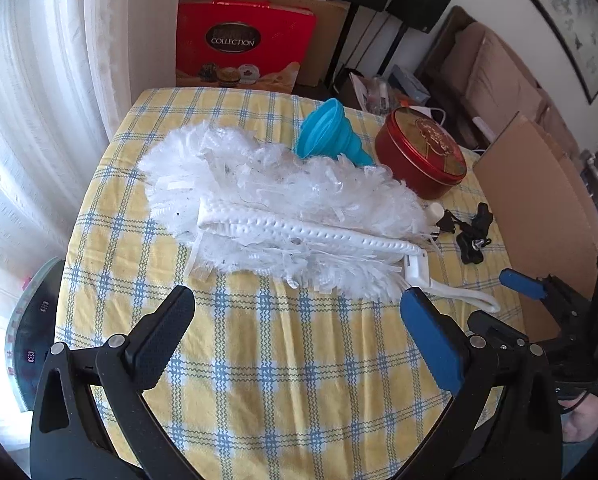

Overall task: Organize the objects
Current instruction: 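Move the right gripper to the white feather duster handle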

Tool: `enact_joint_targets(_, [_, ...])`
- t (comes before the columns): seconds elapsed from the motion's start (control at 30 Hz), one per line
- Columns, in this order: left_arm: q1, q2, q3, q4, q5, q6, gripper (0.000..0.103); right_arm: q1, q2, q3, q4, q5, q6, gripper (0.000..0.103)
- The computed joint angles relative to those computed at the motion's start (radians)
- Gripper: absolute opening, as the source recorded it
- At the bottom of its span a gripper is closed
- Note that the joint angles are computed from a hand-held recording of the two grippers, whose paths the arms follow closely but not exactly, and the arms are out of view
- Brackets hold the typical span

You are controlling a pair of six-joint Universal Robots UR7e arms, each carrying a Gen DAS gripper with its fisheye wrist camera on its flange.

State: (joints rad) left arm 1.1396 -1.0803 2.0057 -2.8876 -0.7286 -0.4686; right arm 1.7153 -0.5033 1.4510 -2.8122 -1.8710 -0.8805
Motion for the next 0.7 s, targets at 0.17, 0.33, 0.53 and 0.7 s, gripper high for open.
enact_joint_targets(0.17, [0.013,0.017,-0.015,0.009,-0.022,-0.003,0.103,-0.003,0.022,-0.027,0.016,-0.013,0.004,0.091])
enact_joint_targets(0.33, [0.019,0.038,-0.031,0.017,-0.049,0.001,0.103,-0.006,0.039,-0.045,0.032,-0.027,0.000,0.087])
enact_joint_targets(0.53, [0.028,0.062,-0.060,0.040,-0.106,0.001,0.103,-0.007,0.045,-0.048,0.043,-0.046,-0.027,0.067])
enact_joint_targets(0.7, [0.033,0.076,-0.075,0.035,-0.146,-0.001,0.102,0.001,0.030,-0.040,0.094,-0.047,-0.052,0.036])
